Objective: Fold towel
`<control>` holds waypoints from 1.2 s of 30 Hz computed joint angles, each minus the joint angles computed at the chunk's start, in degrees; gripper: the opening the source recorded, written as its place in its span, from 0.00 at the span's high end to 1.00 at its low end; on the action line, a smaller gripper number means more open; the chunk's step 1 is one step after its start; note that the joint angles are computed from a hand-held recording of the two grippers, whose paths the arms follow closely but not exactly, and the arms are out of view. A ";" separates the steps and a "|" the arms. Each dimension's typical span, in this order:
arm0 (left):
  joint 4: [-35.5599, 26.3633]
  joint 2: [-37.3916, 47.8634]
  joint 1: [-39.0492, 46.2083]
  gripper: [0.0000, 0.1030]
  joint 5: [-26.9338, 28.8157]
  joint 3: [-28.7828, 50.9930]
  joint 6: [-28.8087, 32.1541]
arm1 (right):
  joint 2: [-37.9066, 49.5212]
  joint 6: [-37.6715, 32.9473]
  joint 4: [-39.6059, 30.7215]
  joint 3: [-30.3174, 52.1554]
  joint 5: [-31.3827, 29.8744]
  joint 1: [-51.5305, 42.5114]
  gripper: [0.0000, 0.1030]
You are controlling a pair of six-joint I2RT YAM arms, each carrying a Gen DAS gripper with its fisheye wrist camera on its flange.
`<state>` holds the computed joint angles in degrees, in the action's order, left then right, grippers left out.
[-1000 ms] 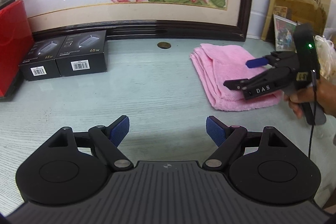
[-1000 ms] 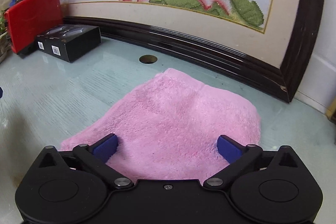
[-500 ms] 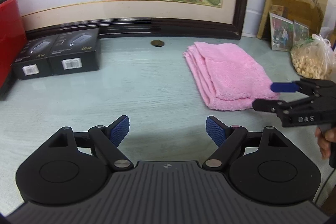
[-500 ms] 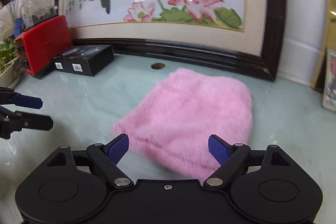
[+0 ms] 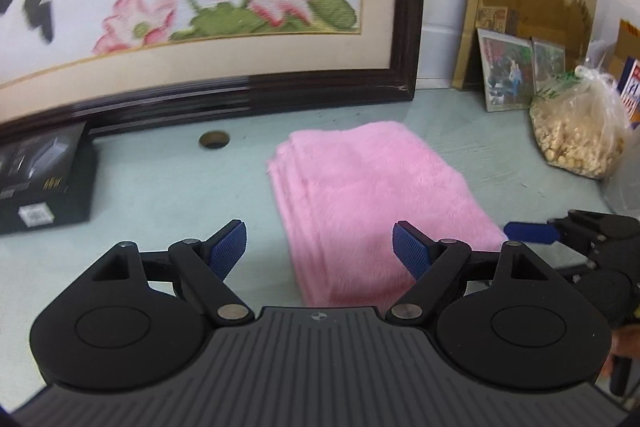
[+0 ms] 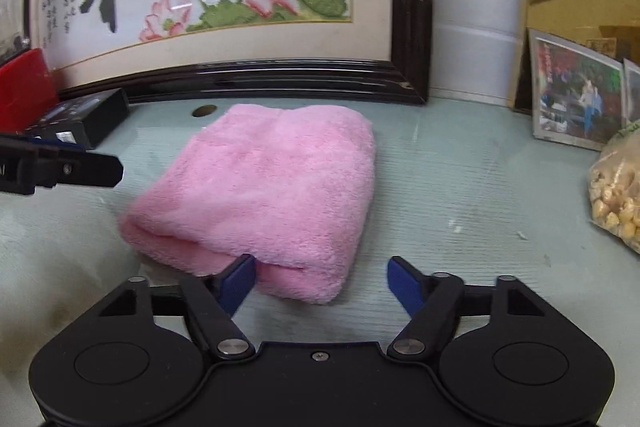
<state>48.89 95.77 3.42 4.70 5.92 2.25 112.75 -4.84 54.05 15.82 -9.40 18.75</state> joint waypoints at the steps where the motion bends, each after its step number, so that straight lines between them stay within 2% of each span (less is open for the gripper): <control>1: 0.15 1.40 -1.10 0.22 -1.31 1.18 -0.67 | 0.85 -0.10 1.53 -0.17 -0.48 -0.42 0.43; 2: 0.16 2.72 -2.14 0.22 -2.57 2.39 -1.29 | 1.15 -0.01 3.11 -0.71 -0.37 -0.53 0.50; 3: 0.02 3.95 -3.03 0.22 -3.77 3.64 -1.91 | 1.12 -0.02 4.17 -1.17 -0.35 -0.59 0.53; 8: -2.71 9.12 -3.67 0.22 -8.75 9.72 -5.08 | 1.90 -1.27 5.05 -0.93 -3.09 -2.06 0.62; 10: -3.71 10.81 -3.11 0.22 -10.09 11.07 -5.09 | 2.18 -1.62 5.25 -0.80 -3.99 -2.40 0.72; 11: -3.59 11.63 -2.74 0.22 -10.22 11.26 -4.82 | 2.31 -1.89 5.55 -0.87 -3.66 -2.24 0.81; 13: -3.93 13.35 -2.47 0.22 -10.88 11.74 -4.38 | 2.37 -2.38 5.64 -0.81 -1.81 -1.53 0.87; 17: -0.10 16.85 -2.09 0.21 -10.56 11.18 -5.30 | 3.55 -4.00 6.42 0.08 1.91 -0.62 0.88; 21: -4.70 16.75 -3.09 0.19 -11.91 14.83 -4.03 | 4.77 -4.45 6.25 1.91 4.73 0.47 0.88; 24: -5.85 18.58 -3.24 0.12 -12.81 17.67 -4.56 | 6.02 -3.90 5.52 4.32 7.39 1.62 0.88; 28: -7.66 19.47 -2.10 0.10 -11.54 19.97 -6.15 | 6.50 -2.54 2.11 7.84 9.52 2.11 0.88; 30: -7.76 19.17 -1.56 0.12 -10.78 19.83 -6.77 | 6.36 -1.84 0.41 8.99 9.10 1.76 0.88; 33: -6.66 17.86 -0.95 0.15 -9.96 17.81 -7.59 | 5.17 -1.21 -1.33 8.70 5.01 -0.24 0.84; 36: -5.32 15.28 -0.25 0.16 -9.53 14.86 -7.85 | 4.03 -1.22 0.48 5.79 0.32 -2.58 0.80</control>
<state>43.57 111.05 3.16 -4.84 20.78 -5.61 116.79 -6.07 54.53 21.61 -9.08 16.17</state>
